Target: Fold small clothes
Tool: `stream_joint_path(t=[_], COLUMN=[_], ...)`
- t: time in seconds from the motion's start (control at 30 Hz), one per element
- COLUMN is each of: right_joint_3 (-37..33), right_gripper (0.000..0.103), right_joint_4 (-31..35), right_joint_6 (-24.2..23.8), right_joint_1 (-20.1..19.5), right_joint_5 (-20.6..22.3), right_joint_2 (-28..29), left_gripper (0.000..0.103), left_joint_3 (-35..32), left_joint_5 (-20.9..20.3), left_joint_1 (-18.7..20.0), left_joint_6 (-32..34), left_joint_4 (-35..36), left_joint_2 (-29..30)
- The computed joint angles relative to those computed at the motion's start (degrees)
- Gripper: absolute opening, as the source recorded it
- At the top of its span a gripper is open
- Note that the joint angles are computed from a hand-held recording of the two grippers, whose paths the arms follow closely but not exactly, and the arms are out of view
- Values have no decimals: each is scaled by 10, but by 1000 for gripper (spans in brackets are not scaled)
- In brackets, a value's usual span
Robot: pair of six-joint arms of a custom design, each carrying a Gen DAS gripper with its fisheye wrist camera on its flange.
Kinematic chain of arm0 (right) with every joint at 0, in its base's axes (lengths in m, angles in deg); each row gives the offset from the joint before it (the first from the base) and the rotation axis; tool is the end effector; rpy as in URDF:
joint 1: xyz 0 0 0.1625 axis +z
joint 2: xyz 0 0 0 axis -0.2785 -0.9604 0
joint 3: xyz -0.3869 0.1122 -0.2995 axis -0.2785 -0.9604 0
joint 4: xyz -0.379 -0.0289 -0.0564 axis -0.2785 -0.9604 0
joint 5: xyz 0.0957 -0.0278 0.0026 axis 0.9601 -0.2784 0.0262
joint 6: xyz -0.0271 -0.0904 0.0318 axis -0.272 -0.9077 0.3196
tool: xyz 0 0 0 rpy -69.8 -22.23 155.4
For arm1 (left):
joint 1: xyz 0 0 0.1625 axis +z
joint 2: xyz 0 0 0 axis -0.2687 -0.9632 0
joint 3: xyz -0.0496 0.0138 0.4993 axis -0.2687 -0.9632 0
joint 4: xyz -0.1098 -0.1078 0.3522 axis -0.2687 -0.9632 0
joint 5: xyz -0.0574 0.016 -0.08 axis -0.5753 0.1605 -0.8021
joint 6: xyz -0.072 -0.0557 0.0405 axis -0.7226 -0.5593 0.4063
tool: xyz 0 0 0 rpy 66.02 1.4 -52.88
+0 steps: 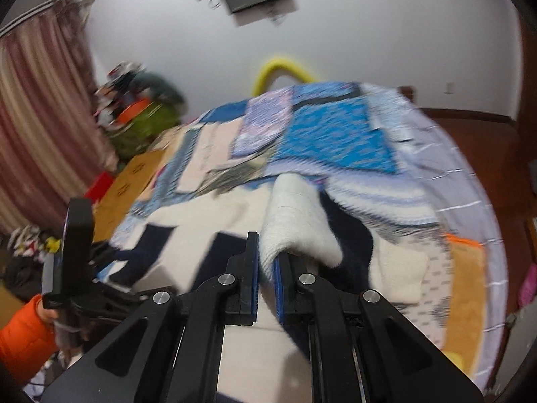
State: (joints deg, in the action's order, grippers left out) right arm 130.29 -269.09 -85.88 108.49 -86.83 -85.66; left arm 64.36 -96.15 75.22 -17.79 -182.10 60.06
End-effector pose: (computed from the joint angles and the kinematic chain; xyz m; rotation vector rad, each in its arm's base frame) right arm 0.1343 -0.6763 0.2490 0.3896 -2.5766 0.9530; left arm -0.2435 -0.7973 0.0326 0.8232 2.3756 -0.2465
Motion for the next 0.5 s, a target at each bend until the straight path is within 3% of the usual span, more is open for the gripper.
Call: stream_joint_path(t=[0.37, 0.5], right_joint_3=[-29, -30], right_gripper=[13, 25], right_joint_4=[130, 185], right_joint_6=[36, 57], right_joint_1=[0, -8], right_joint_5=[-17, -11], right_joint_2=[62, 53], left_gripper=[92, 92], left_joint_3=[32, 29], left_joint_5=[1, -4], left_joint_1=[1, -1], left_joint_6=[-6, -7], left_joint_4=[-22, -20], left_joint_2=[-31, -33])
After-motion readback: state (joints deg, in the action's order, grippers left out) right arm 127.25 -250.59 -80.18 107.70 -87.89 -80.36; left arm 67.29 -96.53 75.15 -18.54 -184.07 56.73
